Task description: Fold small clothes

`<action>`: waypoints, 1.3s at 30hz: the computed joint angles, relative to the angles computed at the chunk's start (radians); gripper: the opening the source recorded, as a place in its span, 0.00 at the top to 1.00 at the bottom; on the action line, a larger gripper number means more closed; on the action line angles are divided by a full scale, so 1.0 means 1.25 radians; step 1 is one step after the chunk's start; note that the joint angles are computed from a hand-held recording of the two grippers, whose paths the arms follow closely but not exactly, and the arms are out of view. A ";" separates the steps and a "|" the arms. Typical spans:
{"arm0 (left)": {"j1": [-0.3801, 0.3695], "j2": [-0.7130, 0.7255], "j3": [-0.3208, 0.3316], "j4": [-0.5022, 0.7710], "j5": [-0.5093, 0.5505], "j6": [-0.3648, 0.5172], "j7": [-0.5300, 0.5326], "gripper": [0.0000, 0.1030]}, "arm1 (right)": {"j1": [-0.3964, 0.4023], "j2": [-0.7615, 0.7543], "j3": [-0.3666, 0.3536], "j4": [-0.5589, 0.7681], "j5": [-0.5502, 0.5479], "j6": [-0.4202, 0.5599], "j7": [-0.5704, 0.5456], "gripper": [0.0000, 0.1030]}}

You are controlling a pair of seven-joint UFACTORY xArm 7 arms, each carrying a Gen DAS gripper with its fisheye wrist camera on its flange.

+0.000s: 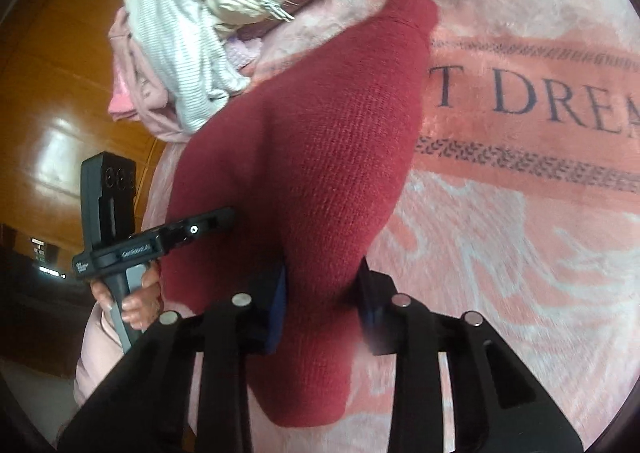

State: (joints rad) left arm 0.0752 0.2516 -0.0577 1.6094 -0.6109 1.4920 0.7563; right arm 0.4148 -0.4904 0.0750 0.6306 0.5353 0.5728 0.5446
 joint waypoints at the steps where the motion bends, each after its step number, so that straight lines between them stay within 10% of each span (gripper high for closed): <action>1: 0.005 -0.007 -0.001 -0.003 -0.010 0.021 -0.002 0.59 | -0.006 -0.023 0.002 -0.004 -0.011 0.020 0.009 0.73; 15: -0.130 -0.398 0.016 -0.414 -0.065 0.063 0.066 0.59 | -0.088 -0.660 0.020 -0.183 -0.138 0.539 0.217 0.74; 21: -0.182 -0.457 0.038 -0.562 -0.049 -0.097 0.113 0.21 | -0.085 -0.806 0.032 -0.305 -0.103 0.537 0.237 0.67; 26: -0.178 -0.470 0.067 -0.540 -0.073 -0.078 0.065 0.28 | -0.080 -0.746 0.061 -0.217 -0.156 0.582 0.205 0.63; 39: -0.209 -0.474 0.049 -0.570 -0.024 -0.300 0.028 0.49 | -0.047 -0.574 0.126 -0.132 -0.179 0.548 0.162 0.76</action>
